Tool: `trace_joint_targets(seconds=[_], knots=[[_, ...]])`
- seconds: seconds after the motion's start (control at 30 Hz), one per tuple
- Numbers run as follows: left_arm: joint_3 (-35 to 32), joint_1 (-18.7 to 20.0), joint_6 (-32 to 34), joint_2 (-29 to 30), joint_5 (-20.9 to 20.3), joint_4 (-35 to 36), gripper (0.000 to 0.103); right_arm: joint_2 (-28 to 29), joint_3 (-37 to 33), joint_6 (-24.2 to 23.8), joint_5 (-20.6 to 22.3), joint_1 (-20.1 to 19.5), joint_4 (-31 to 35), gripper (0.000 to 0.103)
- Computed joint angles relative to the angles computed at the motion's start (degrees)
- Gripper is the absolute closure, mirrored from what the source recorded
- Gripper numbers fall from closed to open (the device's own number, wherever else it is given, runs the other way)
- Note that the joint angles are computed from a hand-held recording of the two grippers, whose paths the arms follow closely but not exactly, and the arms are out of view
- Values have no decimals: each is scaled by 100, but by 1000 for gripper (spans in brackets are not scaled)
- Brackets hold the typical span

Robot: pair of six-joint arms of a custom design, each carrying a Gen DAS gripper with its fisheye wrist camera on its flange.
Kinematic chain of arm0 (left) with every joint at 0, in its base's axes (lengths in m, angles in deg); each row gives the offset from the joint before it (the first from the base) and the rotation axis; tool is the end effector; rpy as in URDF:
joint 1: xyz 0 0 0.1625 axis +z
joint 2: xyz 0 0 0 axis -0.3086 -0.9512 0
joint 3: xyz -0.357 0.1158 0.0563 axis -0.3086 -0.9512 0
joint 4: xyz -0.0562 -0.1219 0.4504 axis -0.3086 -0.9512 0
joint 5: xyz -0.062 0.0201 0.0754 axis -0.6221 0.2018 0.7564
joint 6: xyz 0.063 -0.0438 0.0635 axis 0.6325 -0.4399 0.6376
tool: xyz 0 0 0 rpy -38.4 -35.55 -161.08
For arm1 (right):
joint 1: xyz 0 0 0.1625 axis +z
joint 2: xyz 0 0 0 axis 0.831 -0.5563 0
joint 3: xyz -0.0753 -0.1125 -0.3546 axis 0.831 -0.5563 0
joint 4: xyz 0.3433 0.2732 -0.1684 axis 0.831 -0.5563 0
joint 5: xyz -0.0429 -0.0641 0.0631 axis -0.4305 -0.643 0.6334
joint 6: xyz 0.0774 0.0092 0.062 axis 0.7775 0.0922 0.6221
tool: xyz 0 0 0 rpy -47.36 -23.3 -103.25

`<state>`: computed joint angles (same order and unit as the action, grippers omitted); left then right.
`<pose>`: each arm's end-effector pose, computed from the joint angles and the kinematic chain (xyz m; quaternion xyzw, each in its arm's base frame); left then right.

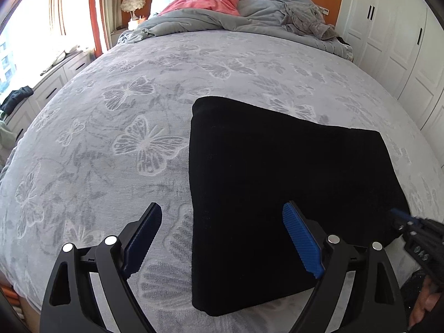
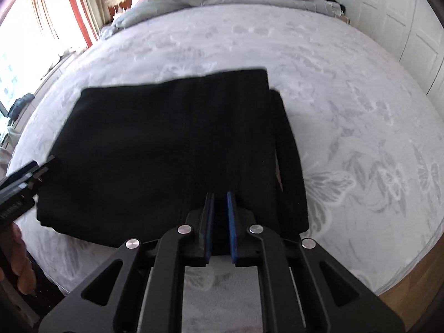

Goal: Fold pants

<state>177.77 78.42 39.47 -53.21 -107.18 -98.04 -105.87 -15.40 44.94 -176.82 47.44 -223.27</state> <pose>-0.1310 -0.6761 0.2205 -0.0303 0.8546 -0.3611 0.3719 0.2627 -0.7490 0.0839 0.2258 -0.9117 0.1785 0.2933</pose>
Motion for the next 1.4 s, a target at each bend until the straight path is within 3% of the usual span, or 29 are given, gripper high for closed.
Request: trace_joint_targets(seconds=[0.17, 0.27, 0.4, 0.47, 0.53, 0.57, 0.63, 0.67, 0.8, 0.83, 0.87, 0.97, 1.03, 1.17, 1.23, 1.27, 1.3, 1.4], knots=[[-10, -3, -75, 3, 37, 88, 17, -425, 266, 366, 641, -20, 115, 93], [-17, -9, -43, 19, 48, 40, 17, -655, 529, 411, 749, -84, -100, 88], [-12, -6, -275, 6, -5, 316, 17, -988, 730, 1007, 1406, -354, 234, 86], [25, -19, -369, -30, -107, 402, 17, -1024, 765, 914, 1271, -344, 176, 86], [199, -10, -347, -174, -544, 114, 17, -1025, 807, 730, 1049, -299, -69, 78], [283, 19, -399, -255, -832, 6, 16, -1072, 860, 754, 1130, -314, -123, 72], [418, 130, -673, -379, -1387, -175, 14, -1141, 940, 835, 1436, -386, -256, 48], [435, 195, -808, -394, -1564, -245, 12, -1125, 939, 841, 1522, -423, -304, 45], [417, 449, -1083, -428, -2157, -590, 14, -797, 605, 825, 1478, -469, -45, 47], [420, 497, -1170, -436, -2207, -633, 22, -694, 532, 720, 1369, -436, -82, 62], [376, 528, -1288, -436, -2158, -444, 39, -562, 408, 564, 1220, -389, -82, 69], [421, 605, -1440, -598, -2448, -299, 42, -390, 109, 418, 968, -254, 167, 71], [551, 567, -1527, -738, -2411, -449, 38, -399, 60, 301, 769, -202, 339, 66], [861, 288, -1326, -892, -1643, -830, 23, -730, 564, 19, 821, -162, -485, 65], [975, 217, -1182, -913, -1613, -1018, 22, -684, 429, -82, 937, -153, -359, 45], [1021, 198, -1130, -910, -1622, -1077, 21, -583, 259, -68, 953, -167, -182, 42], [1029, 175, -1113, -900, -1605, -1047, 20, -439, 67, -33, 883, -187, -22, 41], [1004, 91, -1021, -835, -1450, -834, 19, -105, -369, 309, 712, -271, 587, 60]])
